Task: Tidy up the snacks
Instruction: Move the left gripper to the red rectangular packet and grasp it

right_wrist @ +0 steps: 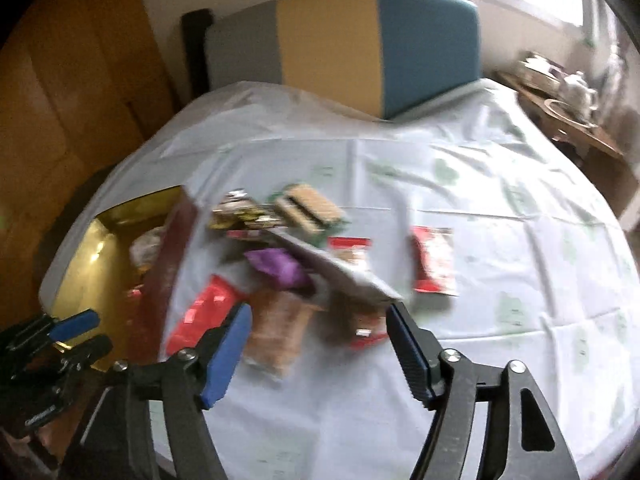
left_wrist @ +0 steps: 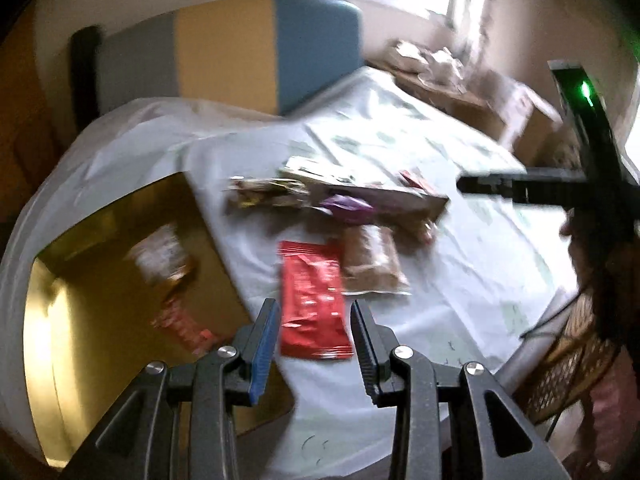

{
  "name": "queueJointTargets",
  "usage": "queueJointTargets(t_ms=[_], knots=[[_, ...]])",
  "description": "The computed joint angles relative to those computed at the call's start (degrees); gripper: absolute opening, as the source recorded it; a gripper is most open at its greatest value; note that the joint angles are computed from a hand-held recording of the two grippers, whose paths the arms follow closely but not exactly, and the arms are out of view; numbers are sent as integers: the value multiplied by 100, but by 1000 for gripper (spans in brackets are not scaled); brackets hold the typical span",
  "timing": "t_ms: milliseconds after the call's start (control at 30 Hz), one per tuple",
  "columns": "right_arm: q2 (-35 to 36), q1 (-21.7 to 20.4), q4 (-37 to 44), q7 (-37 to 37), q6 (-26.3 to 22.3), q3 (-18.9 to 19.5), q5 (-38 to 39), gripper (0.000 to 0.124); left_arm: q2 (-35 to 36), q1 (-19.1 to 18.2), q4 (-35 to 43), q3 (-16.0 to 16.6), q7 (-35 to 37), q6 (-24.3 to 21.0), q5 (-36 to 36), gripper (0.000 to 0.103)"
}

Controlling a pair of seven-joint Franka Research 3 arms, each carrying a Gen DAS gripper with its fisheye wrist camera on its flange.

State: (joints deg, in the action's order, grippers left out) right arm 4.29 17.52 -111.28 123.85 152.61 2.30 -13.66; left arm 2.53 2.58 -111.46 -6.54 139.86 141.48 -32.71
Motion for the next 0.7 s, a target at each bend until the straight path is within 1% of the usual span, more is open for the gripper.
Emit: queueJointTargets(t_ms=[67, 133, 267, 300, 367, 433, 533, 600, 700], knots=[[-94, -78, -128, 39, -4, -68, -11, 77, 135, -78, 148, -60, -77, -80, 352, 53], [-168, -174, -254, 49, 30, -105, 18, 78, 345, -141, 382, -121, -252, -255, 723, 57], [-209, -339, -480, 249, 162, -149, 14, 78, 825, -252, 901, -189, -864, -599, 1715, 57], [-206, -381, -551, 232, 230, -148, 166, 78, 955, -264, 1054, -204, -983, -711, 1925, 57], [-183, -447, -566, 41, 183, -129, 643, 78, 1179, -314, 1309, -220, -1265, -901, 2377, 57], [-192, -499, -632, -165, 408, -119, 1043, 80, 1403, -372, 1568, -223, -1533, -1088, 2817, 58], [-172, -527, -626, -209, 458, -122, 1246, 82, 1713, -377, 1964, -271, -1749, -1418, 3134, 58], [-132, -523, -588, -290, 471, -108, 1387, 82, 1825, -370, 2092, -298, -1818, -1515, 3263, 58], [-158, -512, -624, -285, 518, -117, 1388, 84, 1947, -335, 2234, -369, -1806, -1657, 3290, 57]])
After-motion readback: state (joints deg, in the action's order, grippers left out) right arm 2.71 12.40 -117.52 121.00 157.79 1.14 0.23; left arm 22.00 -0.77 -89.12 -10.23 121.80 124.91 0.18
